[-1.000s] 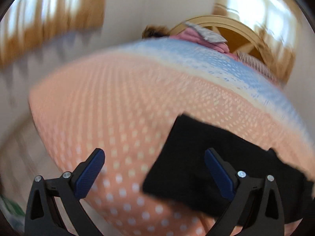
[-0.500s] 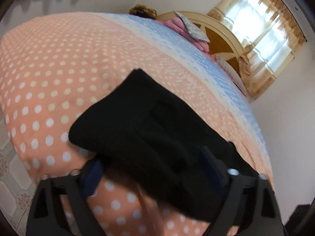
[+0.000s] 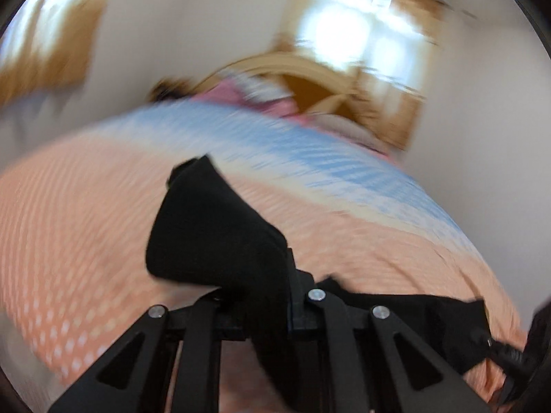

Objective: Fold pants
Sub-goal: 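Fold the pants over again with both grippers and lay them down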

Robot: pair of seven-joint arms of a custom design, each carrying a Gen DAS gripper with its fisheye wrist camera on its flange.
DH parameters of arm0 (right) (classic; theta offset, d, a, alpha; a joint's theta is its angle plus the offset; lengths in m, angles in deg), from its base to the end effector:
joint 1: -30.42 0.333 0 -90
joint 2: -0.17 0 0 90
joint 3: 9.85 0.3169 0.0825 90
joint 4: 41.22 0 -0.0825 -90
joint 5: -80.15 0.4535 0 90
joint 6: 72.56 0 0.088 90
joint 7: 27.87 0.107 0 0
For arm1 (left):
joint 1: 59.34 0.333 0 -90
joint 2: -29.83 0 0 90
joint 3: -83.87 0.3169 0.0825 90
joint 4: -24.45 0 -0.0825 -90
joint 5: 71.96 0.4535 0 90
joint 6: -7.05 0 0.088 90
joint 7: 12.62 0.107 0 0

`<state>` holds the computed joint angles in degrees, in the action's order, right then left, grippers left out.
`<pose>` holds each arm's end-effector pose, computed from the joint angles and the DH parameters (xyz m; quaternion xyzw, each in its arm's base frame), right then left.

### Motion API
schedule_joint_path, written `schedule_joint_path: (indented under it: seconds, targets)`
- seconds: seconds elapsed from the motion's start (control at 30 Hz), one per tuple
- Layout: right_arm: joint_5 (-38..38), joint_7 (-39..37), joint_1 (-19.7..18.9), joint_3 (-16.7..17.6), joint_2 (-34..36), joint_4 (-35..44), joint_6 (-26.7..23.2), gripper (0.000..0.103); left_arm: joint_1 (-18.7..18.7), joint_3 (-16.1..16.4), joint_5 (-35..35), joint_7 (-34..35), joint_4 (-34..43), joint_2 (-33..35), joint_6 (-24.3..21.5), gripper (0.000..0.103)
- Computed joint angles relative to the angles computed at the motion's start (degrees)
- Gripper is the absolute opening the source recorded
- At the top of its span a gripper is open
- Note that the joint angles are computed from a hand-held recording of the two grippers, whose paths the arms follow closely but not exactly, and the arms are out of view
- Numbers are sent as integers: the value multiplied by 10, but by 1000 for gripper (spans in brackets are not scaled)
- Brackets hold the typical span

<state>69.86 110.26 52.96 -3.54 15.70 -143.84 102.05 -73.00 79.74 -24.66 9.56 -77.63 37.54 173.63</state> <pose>0.6452 0.3626 0.4897 -0.5618 0.6778 -0.0911 0.4654 0.6632 -0.2569 0.5573 -0.6572 0.5546 -0.4267 0.2803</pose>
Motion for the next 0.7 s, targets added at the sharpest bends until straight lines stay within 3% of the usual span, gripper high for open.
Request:
schedule_joint_path:
  seconds: [0.13, 0.27, 0.33, 0.43, 0.53, 0.6, 0.7]
  targets:
    - [-29, 77, 21, -49, -31, -44, 25, 12, -3, -51, -84, 182, 83, 69, 57, 14]
    - [-105, 188, 42, -102, -68, -90, 38, 12, 14, -148, -185, 386, 160, 148, 59, 13]
    - [-147, 244, 44, -119, -87, -114, 44, 12, 1, -167, -196, 447, 193, 183, 49, 13]
    - [-191, 297, 35, -124, -103, -133, 45, 12, -38, -161, -195, 500, 223, 220, 16, 13]
    - [-183, 298, 8, -101, -115, -153, 46, 12, -98, -106, -168, 504, 249, 245, -18, 13]
    - [-193, 311, -5, -90, -120, -159, 44, 12, -114, -90, -175, 517, 249, 246, -36, 14]
    - [-183, 306, -29, -68, -127, -174, 57, 12, -121, -77, -186, 557, 220, 222, -25, 20]
